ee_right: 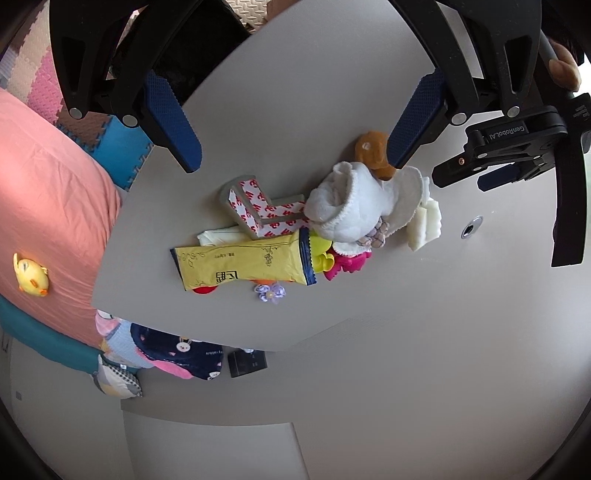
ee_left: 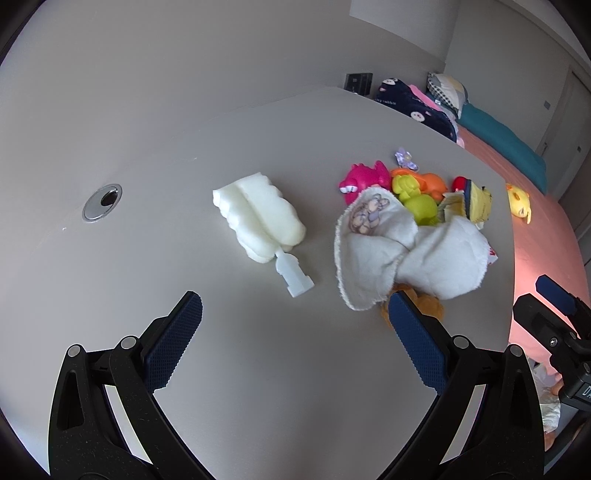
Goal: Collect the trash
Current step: 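Grasp the white foam block with the left tool while the right tool grasps the yellow bag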
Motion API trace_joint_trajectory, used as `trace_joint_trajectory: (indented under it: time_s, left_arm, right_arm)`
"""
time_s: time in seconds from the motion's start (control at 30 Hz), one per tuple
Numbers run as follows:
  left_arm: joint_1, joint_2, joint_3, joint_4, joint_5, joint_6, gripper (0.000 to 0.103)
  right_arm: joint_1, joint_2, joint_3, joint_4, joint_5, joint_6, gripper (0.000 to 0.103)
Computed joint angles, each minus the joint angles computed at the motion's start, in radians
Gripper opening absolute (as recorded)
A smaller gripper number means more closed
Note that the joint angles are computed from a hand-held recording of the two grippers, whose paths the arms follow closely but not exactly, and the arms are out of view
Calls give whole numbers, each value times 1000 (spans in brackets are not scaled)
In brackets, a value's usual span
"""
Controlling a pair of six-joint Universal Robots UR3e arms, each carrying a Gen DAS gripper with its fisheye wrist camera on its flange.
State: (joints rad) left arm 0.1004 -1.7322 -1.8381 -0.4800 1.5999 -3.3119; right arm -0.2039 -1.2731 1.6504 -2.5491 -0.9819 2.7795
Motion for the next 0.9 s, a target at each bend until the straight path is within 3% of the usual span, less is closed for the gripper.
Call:
trace_joint_trajectory:
  time_s: [0.3,0.47,0.6,0.7,0.9]
  left_arm:
    - [52,-90,103,-3,-34,-15,97]
    - [75,-171,202,-43,-41,-40,88]
    - [101,-229,271,-86,-73,-53,72]
    - [102,-270,314,-112,-53,-51,63]
    - [90,-324,370,-132,-32,-16,58]
  right_arm:
    - [13,100,-145,51,-19,40,100]
    - [10,159,-234,79,-30,51,100]
    - [10,215,-318,108,-28,64,100]
    - [-4,279,-424,210,33,90,100]
    - [8,380,-591,266,23,200,99]
